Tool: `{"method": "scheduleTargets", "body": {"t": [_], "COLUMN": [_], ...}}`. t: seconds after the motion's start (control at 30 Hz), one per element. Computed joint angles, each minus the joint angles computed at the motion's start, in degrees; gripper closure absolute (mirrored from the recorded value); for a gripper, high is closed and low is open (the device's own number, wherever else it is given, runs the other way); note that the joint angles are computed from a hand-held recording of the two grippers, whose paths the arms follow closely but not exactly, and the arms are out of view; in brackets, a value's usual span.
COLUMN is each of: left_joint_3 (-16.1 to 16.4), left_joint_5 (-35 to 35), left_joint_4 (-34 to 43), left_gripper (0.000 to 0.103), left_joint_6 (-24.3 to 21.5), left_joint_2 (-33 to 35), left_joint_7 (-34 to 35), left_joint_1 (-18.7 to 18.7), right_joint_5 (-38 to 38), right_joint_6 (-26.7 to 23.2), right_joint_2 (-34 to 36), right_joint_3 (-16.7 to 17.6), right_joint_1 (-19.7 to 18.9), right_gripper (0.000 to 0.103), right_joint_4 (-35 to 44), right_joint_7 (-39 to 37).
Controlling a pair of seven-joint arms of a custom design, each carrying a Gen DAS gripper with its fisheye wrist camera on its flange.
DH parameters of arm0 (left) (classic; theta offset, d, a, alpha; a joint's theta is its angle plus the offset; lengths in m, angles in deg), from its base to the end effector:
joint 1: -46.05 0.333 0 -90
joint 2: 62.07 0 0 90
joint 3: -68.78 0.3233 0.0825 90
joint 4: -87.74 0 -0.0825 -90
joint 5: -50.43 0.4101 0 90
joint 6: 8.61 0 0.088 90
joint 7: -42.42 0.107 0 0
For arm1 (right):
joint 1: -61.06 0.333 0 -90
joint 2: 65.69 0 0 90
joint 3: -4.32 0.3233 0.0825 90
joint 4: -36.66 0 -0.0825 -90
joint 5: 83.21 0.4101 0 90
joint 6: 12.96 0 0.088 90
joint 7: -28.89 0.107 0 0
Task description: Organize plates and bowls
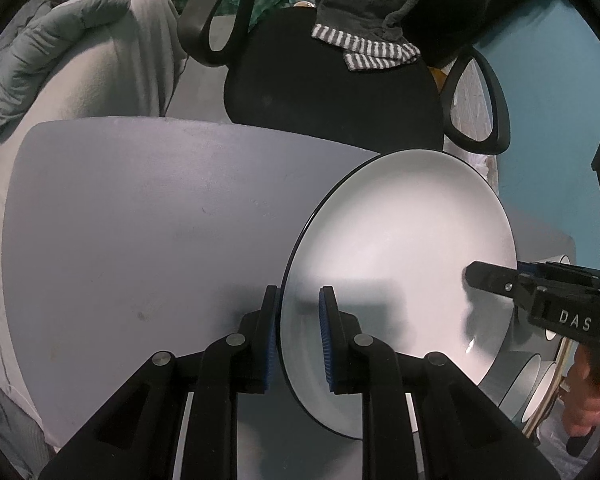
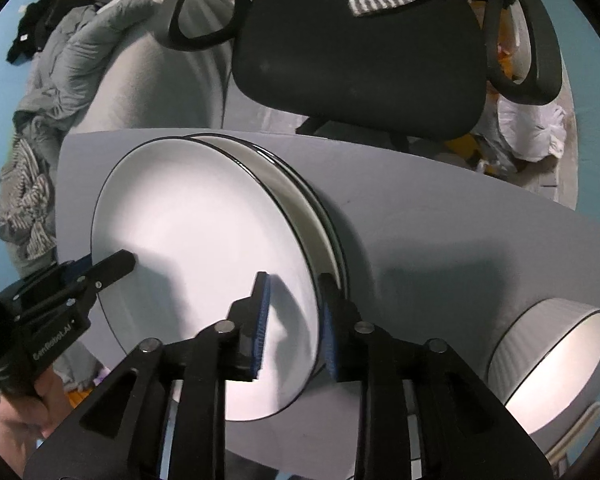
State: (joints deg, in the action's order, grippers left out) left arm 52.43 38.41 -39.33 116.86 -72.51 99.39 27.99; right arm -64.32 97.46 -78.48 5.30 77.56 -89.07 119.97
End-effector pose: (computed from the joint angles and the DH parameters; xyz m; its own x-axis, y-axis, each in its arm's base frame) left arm 0.4314 -0.3096 0.4600 0.0799 -0.9784 0.1904 -0.9949 -0.0899 -0.0446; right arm 0.4733 0.1730 0.4753 0.1453 -0.9449 -0.2934 -0.9829 -0.1717 0.0664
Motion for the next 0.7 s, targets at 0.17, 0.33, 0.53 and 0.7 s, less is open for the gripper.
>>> {"method": "scheduleTargets", "body": {"t": [0.17, 0.33, 0.53, 0.7], "left_joint_3": [-0.03, 0.03, 0.26, 0.30], "left_joint_5": [0.81, 1.01, -1.19, -2.83], "left_joint_4": [-0.35, -1.86, -4.43, -6.48], "left_gripper": [0.057, 0.045, 0.045, 0.045], "left_joint_6": [0.08, 0.21, 0.65, 0.32], "left_joint_2": [-1.08, -3.35, -6.52, -9.59], "left_joint_7": [-0.89, -2.33, -3.20, -2.84], "left_joint_1": [0.23, 0.65, 0.72, 0.46], "right_joint_5": [-2.27, -3.69, -8.01, -9.43], "right_joint_6": [-0.43, 0.20, 0.89, 1.28], "right_joint_2": [0.28, 0.06, -0.92, -0.96], "right_joint_3": [1.14, 1.65, 2.53, 2.16], "right_joint_1": [0.51, 0.92, 1.09, 1.67], "right_gripper": [0.057, 0.045, 0.033, 0.033], "right_joint_4": [0.84, 0.81, 0.76, 0.36], "right_joint_7": [2.87, 5.84, 10.84, 12.29]}}
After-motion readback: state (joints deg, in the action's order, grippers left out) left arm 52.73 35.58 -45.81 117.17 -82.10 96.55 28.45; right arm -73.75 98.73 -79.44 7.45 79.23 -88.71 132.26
